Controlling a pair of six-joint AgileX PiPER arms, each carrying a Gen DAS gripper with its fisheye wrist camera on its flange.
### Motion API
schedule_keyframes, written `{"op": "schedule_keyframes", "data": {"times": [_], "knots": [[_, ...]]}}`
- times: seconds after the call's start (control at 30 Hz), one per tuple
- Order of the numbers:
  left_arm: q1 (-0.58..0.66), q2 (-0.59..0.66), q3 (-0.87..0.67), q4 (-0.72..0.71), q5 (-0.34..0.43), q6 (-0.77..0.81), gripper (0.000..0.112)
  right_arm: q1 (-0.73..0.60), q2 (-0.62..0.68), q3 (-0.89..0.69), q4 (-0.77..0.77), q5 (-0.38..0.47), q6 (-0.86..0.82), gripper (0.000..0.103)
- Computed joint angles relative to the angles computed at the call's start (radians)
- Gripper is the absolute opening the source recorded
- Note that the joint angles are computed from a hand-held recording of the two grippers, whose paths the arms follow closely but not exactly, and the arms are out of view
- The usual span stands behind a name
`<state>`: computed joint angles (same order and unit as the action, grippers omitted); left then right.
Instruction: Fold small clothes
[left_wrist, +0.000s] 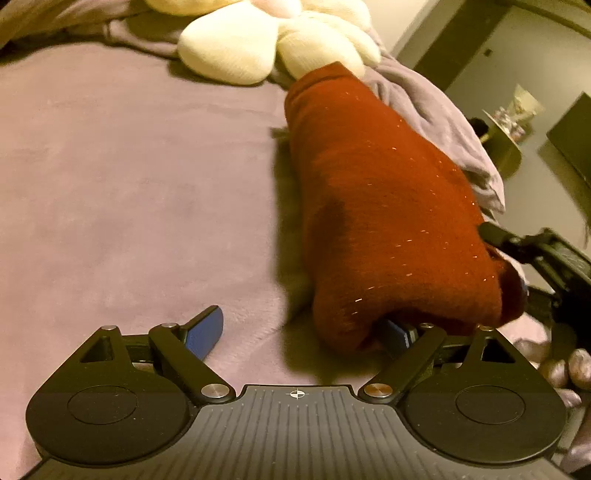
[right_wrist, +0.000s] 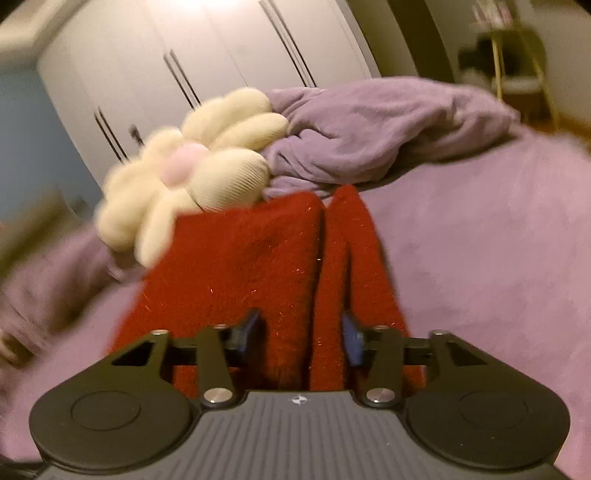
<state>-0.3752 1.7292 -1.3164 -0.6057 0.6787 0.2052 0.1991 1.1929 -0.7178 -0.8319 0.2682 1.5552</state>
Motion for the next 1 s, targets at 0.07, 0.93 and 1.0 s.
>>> {"op": "schedule_keyframes", "data": {"times": [0.07,0.93,1.0], "knots": [[-0.015,-0.004,-0.001,0.032,-0.002,-0.043,0.092,0.005,0.017,-0.023,0.092,0.002,-0.098,0.066],[-0.018,-0.043,0.017,0.081,0.013,-0.107,0.094,0.402,0.003,-0.090,-0.441,0.548,0.182,0.042],[-0.019,-0.062,0.029,0.086,0.018,-0.110,0.094,0.390,0.035,-0.098,-0.449,0.423,0.168,0.041]]}}
